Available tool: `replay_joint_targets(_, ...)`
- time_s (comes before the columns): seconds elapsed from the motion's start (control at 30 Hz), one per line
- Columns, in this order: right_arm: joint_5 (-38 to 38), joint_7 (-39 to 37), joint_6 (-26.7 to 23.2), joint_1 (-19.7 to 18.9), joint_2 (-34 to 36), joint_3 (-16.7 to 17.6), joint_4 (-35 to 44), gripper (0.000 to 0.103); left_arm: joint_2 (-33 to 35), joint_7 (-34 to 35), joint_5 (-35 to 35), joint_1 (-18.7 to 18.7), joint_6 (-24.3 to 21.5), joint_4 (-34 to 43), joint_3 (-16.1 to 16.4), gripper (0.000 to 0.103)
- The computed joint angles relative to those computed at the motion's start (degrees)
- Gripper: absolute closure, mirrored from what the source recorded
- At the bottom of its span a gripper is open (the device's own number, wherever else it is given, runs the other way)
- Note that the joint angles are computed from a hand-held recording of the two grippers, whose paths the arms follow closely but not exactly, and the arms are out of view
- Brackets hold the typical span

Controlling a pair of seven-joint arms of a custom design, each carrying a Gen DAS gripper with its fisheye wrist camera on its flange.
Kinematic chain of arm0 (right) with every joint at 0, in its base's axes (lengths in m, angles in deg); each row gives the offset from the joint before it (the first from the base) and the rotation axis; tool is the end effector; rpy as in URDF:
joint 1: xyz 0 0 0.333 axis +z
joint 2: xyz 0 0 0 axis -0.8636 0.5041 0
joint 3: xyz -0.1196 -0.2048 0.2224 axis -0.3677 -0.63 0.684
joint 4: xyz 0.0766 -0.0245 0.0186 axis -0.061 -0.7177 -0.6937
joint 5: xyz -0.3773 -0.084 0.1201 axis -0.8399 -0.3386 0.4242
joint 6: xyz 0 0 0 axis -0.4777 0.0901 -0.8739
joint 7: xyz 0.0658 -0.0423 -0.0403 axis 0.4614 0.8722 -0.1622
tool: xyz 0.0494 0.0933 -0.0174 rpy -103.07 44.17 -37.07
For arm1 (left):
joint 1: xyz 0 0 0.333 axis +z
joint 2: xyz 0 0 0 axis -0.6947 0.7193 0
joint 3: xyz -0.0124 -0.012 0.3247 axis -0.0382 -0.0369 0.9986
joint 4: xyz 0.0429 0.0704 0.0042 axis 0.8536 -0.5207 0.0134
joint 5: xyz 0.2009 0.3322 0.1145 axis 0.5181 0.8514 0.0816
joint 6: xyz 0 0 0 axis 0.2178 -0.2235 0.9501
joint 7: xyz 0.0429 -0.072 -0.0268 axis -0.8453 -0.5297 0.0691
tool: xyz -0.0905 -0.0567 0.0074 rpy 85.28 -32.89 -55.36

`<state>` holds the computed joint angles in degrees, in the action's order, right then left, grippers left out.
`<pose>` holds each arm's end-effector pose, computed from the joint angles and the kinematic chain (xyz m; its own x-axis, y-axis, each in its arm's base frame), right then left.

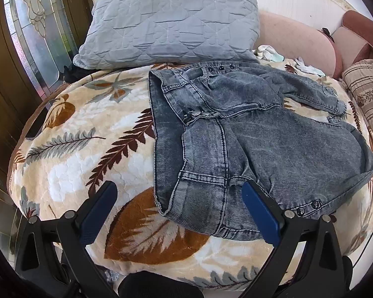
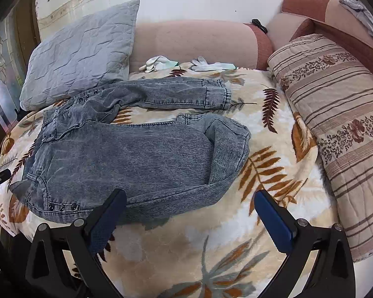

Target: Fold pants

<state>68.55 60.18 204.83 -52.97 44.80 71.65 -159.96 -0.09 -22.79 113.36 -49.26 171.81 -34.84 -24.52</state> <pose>0.5838 0.0530 0.4957 0.1515 -0.9871 -0.0519 -0.7421 -0.0789 -0.6656 0.5505 -0.1557 0.4711 0.3270 -0.9418 -0.0774 -0.7561 -0.2116 -0.6193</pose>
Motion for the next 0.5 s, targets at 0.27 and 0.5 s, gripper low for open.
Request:
replay_joint_targets(0.27,0.75,-0.40,-0.72,-0.02,-0.05,-0.12,0.14,0.000,-0.06,0.82,-0.95,-0.16,-0.37,0.18,0.00,0.001)
replay_joint_targets(0.5,1.68,0.44,-2.71,-0.25,-0.09,-0.33,0.64,0.000,-1.09,0.50,-1.00,0.10,0.32,-0.67,-0.02,0.001)
